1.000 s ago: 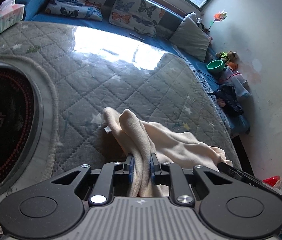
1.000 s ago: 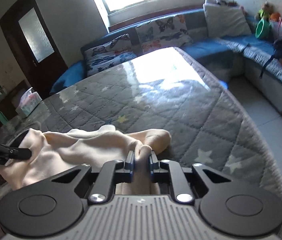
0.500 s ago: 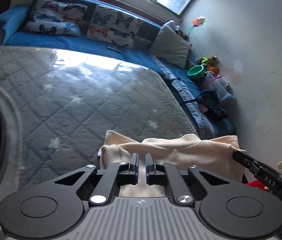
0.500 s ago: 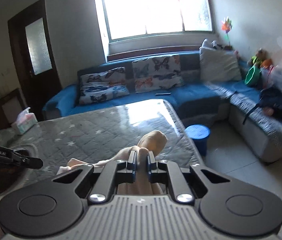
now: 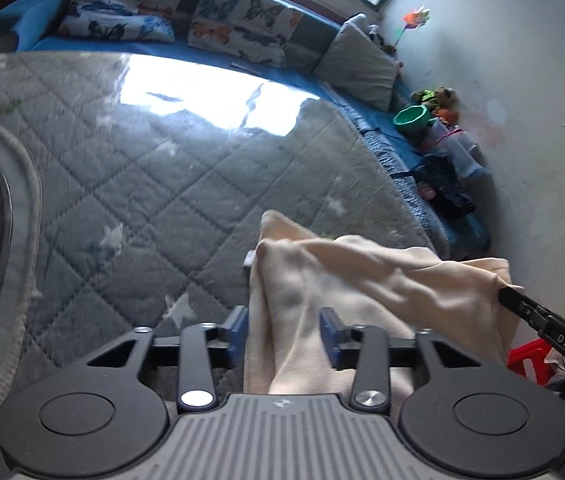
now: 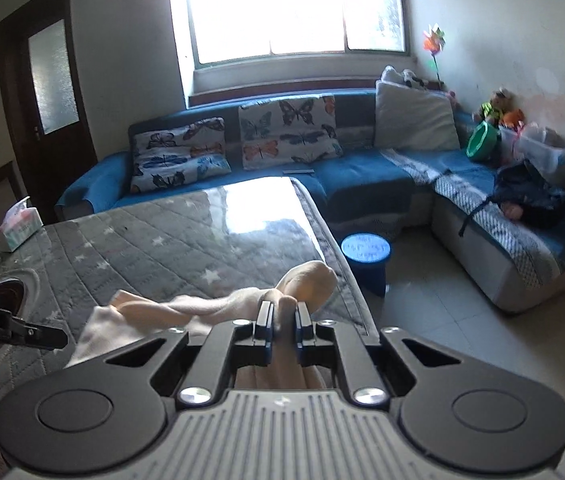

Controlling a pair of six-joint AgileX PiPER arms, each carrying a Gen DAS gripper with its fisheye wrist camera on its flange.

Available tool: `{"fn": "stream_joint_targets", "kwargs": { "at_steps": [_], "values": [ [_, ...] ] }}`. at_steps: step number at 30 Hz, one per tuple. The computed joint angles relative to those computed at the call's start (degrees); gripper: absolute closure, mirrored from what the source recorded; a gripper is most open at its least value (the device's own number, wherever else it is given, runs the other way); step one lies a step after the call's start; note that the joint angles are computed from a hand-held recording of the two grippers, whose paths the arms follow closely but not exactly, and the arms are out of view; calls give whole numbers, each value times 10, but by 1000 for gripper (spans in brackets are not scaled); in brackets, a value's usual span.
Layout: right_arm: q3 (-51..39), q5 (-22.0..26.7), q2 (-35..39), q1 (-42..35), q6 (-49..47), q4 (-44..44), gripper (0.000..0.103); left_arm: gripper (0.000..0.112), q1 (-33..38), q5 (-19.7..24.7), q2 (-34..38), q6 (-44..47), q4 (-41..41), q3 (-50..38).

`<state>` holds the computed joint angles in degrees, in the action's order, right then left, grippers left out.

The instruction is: Fold clothes

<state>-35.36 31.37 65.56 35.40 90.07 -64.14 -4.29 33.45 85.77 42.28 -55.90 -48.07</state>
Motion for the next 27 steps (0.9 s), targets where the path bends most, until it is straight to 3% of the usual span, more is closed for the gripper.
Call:
{"fn": "stream_joint_targets", "kwargs": {
  "at_steps": [5,9,10,11,12,18,27],
  "values": [
    [26,-37,8,-27,27,-15,94,59,-18,-37,26,-6,-19,1],
    [38,-59,12,-45,44,-32,94,62,-26,-43,44,12,-50,-5],
    [40,-61,13,-47,51,-38,94,70,-28,-42,48,11,-54,-8],
    [42,-62,13,-48,59,-44,94,92,-28,-36,54,8,-57,-12],
    [44,-59,12,-45,67,-50,94,93,-25,-28,60,1,-59,-15],
    [41,-21,-18,-14,75,-62,94,96,-20,-23,15,27,-86,1],
    [-11,83,-64,71,14,-48,94,97,-20,9,-75,-16,-60,-15]
  ]
}}
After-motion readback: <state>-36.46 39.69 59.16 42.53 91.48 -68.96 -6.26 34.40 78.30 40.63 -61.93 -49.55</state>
